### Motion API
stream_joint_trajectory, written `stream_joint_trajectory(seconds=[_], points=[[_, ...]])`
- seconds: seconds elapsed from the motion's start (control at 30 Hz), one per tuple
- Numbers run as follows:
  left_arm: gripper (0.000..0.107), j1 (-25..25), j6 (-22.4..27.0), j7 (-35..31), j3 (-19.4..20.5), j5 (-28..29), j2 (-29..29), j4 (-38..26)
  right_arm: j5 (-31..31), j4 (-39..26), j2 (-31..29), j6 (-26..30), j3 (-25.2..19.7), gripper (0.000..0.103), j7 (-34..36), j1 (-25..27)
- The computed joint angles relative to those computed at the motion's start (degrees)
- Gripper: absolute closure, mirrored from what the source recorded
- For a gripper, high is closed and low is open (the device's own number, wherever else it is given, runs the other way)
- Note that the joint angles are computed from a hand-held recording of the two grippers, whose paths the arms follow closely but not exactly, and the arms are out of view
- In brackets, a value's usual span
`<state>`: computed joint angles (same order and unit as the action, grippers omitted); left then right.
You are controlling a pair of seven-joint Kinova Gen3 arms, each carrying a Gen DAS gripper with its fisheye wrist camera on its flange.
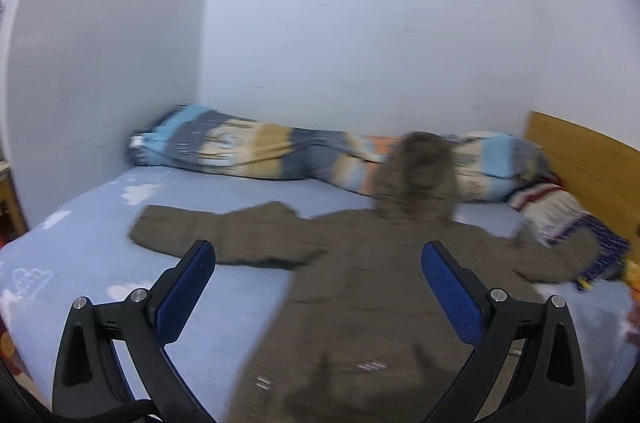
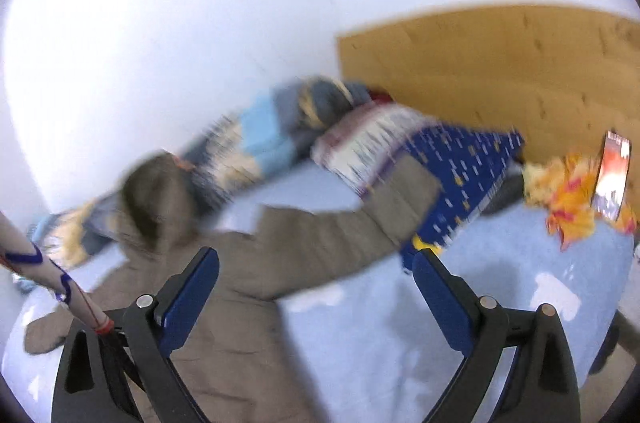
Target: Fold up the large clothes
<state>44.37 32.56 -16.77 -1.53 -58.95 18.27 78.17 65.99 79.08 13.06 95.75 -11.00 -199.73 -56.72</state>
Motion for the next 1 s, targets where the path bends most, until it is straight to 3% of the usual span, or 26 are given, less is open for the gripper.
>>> stream_joint_trajectory(seconds=[0.1, 0.3, 0.43, 0.6, 0.77, 1.0], points=[[0.005, 1.2, 0.6, -3.7, 2.7, 2.9, -0.7, -1.1, 2.3, -0.7, 0.8, -2.1, -2.3, 0.003, -1.7, -1.0], [0.005, 5.5, 3.6, -3.1, 3.9, 2.2, -2.5, -0.1, 3.8, -4.3, 3.5, -4.8, 0.2, 0.003, 4.6, -5.2], [0.005, 5.1, 5.4, -3.7, 5.6, 2.1, -3.1, 0.6, 5.0, -5.0, 5.0, -4.2, 1.3, 0.003, 4.8, -8.0], [0.005, 5.6, 8.3, -5.5, 6.7, 3.2, -1.8, -2.1, 5.7, -10.0, 8.6, 0.8, 3.7, 0.003, 11.2, -11.4], [0.005, 5.9, 8.1, -7.1, 6.1, 4.7, -0.4, -3.5, 5.7, -13.7, 11.1, 3.5, 6.2, 0.001, 15.4, -13.8], [0.005, 5.9, 8.4, -9.5, 4.8, 8.2, 0.5, -4.5, 3.6, -17.0, 12.7, 3.1, 8.0, 0.000, 18.4, -14.9]])
